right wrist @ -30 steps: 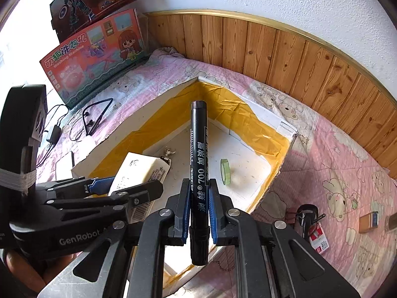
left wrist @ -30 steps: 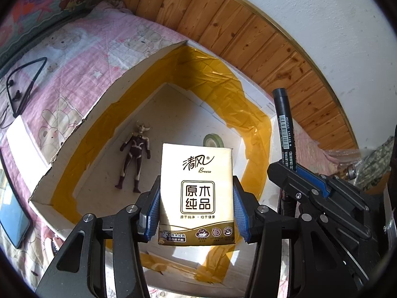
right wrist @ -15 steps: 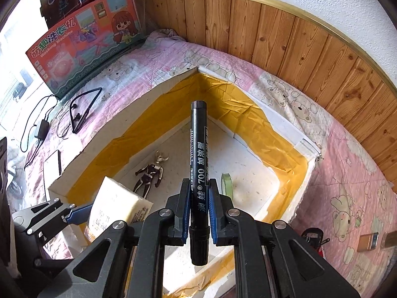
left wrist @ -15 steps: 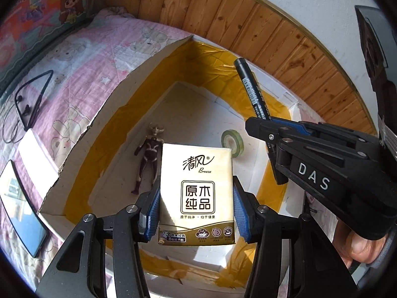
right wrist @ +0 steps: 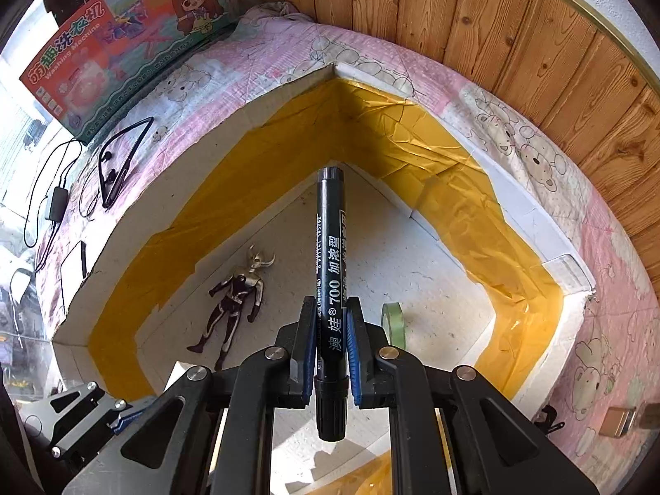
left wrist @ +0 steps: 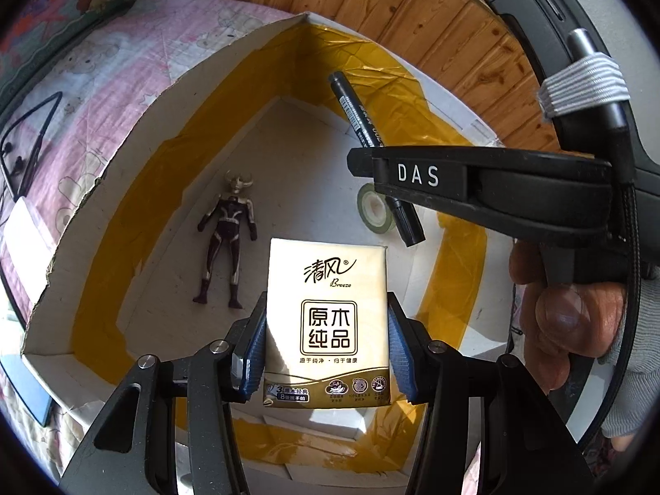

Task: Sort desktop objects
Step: 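Lower into the box and open both grippers, releasing tissue pack and black marker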

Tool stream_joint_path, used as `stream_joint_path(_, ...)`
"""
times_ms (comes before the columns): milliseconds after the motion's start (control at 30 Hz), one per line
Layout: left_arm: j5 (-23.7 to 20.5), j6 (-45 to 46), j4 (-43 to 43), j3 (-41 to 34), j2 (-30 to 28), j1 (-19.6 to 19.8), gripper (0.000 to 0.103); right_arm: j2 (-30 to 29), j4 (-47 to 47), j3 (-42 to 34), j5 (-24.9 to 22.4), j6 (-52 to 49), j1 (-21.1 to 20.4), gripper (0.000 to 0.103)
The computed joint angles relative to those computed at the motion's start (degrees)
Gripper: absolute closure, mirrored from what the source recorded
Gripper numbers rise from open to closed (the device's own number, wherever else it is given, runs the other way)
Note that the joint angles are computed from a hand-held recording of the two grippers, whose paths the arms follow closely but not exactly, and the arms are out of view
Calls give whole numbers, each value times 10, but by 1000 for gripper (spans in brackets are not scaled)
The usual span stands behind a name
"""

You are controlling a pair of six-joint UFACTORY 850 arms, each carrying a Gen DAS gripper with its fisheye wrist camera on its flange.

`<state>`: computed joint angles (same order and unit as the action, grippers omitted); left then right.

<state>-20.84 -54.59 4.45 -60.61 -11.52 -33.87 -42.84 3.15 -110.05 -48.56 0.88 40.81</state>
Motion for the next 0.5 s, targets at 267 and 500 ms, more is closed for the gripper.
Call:
stream_joint_path(267, -5, 38, -44, -6, -10, 5, 50, -55, 2, -74, -47, 19, -5, 89)
stream_joint_path(500, -3, 56, -72, -7, -14, 9, 49, -81, -13, -106, -65, 29, -4, 89)
